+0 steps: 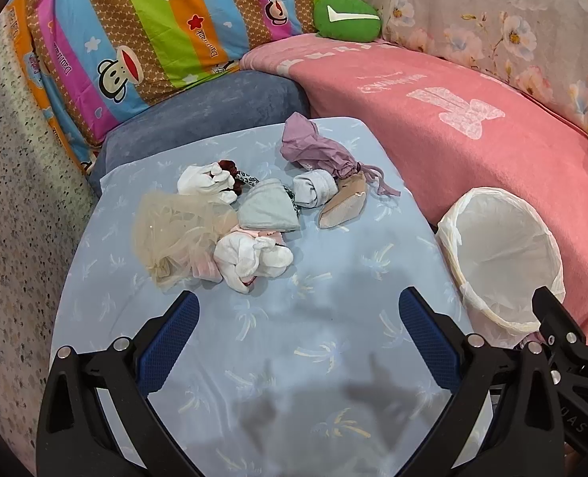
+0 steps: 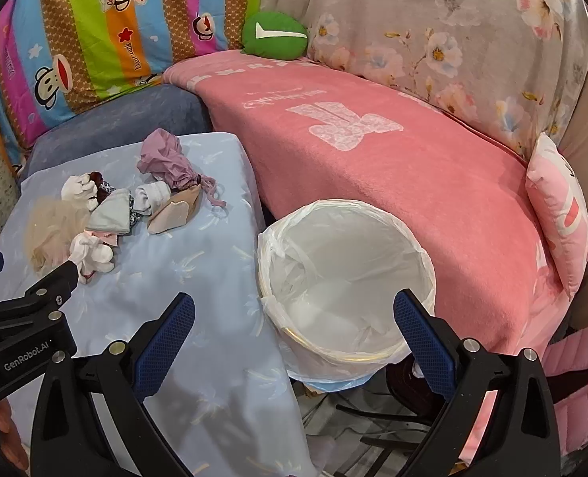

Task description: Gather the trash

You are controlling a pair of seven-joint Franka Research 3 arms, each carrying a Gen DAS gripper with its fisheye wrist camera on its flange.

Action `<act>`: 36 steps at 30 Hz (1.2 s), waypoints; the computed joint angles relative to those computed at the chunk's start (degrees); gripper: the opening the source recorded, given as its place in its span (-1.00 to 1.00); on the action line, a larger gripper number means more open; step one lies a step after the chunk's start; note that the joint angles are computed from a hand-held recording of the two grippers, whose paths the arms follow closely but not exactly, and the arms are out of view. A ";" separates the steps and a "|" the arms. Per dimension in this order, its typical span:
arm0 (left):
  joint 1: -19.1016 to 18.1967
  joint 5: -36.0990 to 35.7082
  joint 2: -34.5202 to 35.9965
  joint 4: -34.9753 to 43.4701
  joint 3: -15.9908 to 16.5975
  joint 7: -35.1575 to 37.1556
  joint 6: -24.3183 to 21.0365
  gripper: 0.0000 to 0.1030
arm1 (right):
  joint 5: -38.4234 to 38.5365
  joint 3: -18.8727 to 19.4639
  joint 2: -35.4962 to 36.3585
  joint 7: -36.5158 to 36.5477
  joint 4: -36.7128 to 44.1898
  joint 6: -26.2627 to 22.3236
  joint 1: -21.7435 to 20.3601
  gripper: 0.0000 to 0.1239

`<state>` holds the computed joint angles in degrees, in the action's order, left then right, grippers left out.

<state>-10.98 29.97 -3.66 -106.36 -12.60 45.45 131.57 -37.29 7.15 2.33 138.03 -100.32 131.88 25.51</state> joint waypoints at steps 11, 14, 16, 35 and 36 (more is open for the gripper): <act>0.18 -0.41 -0.72 -1.01 0.12 -0.10 0.27 0.87 | -0.92 0.23 0.00 0.21 0.52 -0.66 0.35 0.56; 0.31 -0.26 -1.20 -1.61 0.14 -0.14 0.88 0.87 | -1.12 0.26 -0.16 0.40 0.53 -0.97 0.44 0.56; 0.40 -0.24 -1.45 -1.88 0.15 0.02 1.18 0.87 | -1.32 0.33 -0.21 0.64 0.57 -1.16 0.52 0.56; 0.62 -0.26 -1.76 -2.24 -0.04 0.12 1.62 0.87 | -1.34 0.77 -0.78 0.40 0.24 -1.87 0.59 0.56; 0.61 -0.35 -1.96 -2.53 -0.02 0.13 1.72 0.87 | -1.42 0.82 -0.78 0.44 0.24 -1.93 0.62 0.56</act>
